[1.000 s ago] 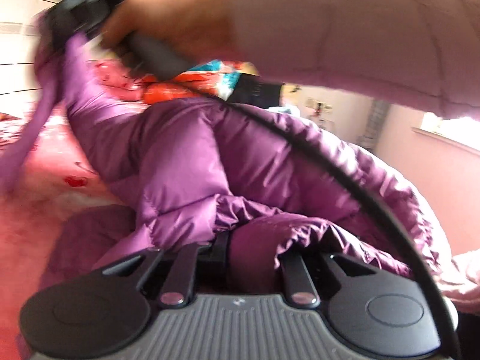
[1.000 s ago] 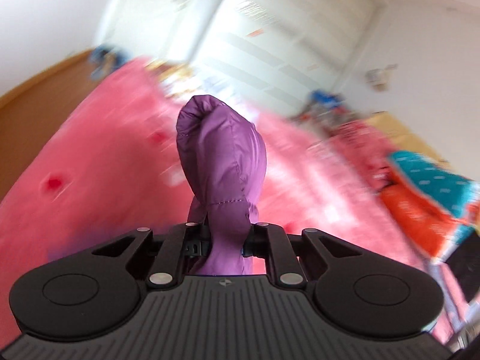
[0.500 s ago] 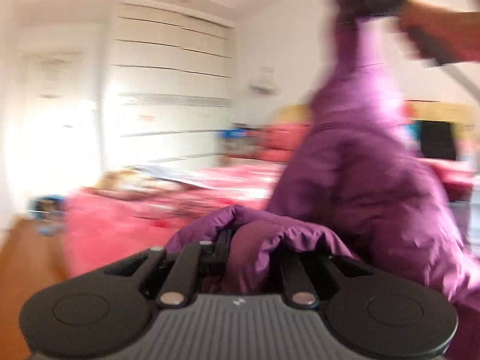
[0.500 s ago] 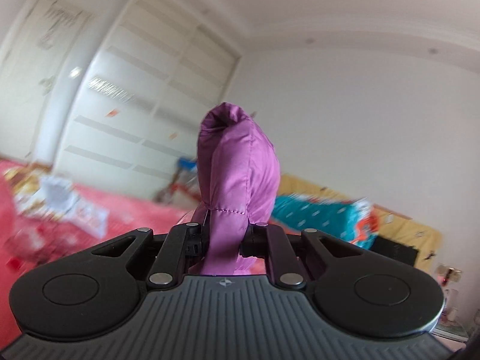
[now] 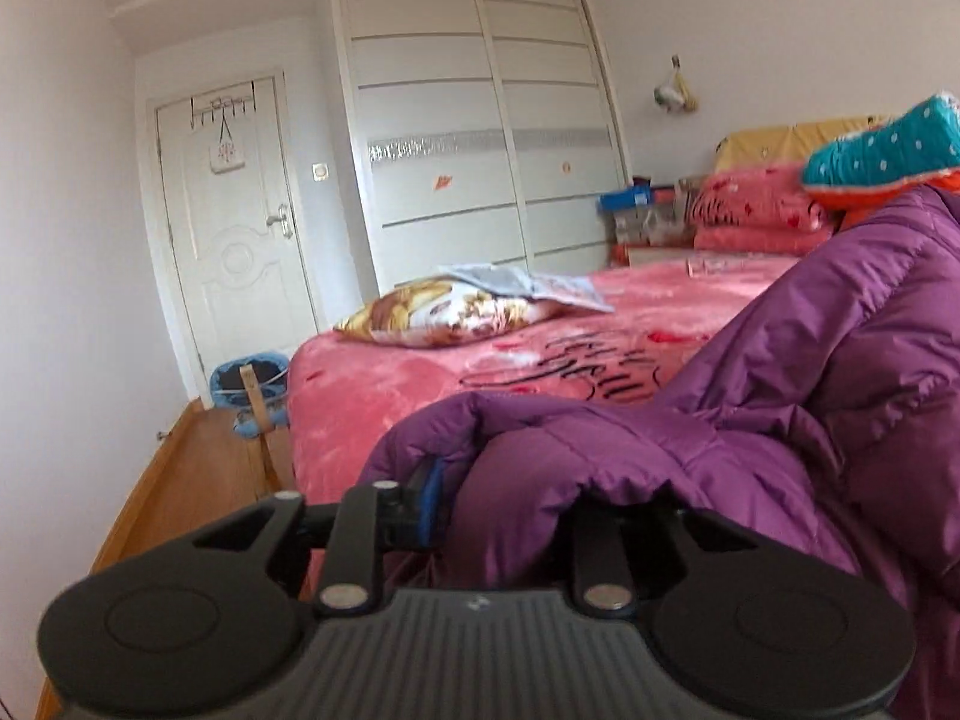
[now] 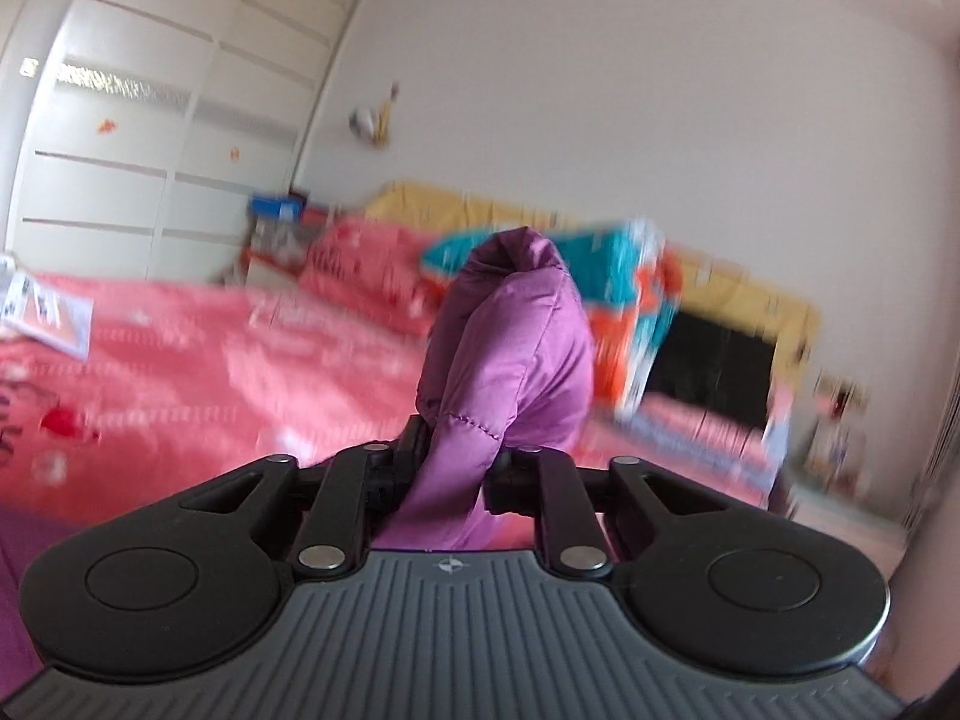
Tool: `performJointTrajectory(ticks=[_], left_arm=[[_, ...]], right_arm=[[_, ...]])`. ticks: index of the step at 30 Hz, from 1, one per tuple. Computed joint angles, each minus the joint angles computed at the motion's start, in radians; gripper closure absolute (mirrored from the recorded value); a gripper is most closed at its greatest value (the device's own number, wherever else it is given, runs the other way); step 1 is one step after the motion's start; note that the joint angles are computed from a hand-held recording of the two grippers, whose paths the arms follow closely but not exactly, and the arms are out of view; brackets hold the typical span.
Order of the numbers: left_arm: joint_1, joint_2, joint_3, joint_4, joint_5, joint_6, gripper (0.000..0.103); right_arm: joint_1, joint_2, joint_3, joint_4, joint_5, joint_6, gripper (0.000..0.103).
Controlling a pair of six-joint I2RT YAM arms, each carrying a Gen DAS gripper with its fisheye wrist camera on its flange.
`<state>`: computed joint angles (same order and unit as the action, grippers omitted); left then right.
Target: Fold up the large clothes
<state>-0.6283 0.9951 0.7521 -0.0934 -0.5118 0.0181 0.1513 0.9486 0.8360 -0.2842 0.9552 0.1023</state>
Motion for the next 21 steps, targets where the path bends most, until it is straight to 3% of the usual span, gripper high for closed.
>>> performJointTrajectory(ticks=[2,5,6,8,10,16,18,21], left_arm=[[0.032,-0.051,-0.012,-0.043,0.015,-0.008,0.055],[0.11,-0.118,-0.03,-0.105,0.073,-0.024,0.034],[0.112,-0.137,-0.035,-0.122,0.069,-0.027,0.031],[0.125,-0.152,-0.039,-0.137,0.068,-0.012,0.024],[0.144,-0.171,-0.042,-0.148,0.076,0.012,0.023],[0.167,-0.249,-0.052,-0.179,0.047,0.124,0.014],[0.178,-0.262,-0.041,-0.192,0.033,0.145,0.012],[0.195,-0.252,0.003,-0.276,0.048,0.156,0.008]], right_arm=[[0.007,-0.028,-0.049,-0.035,-0.006,0.062,0.044],[0.012,-0.034,-0.08,-0.04,-0.02,0.083,0.024],[0.024,-0.055,-0.082,-0.07,-0.018,0.096,0.02],[0.056,-0.067,-0.077,-0.118,-0.009,0.144,0.002],[0.031,-0.081,-0.051,-0.141,-0.047,0.136,0.002],[0.034,-0.217,0.005,-0.355,-0.06,0.21,0.0],[-0.027,-0.266,-0.004,-0.362,-0.135,0.195,0.0],[0.049,-0.361,-0.029,-0.458,-0.092,0.27,0.0]])
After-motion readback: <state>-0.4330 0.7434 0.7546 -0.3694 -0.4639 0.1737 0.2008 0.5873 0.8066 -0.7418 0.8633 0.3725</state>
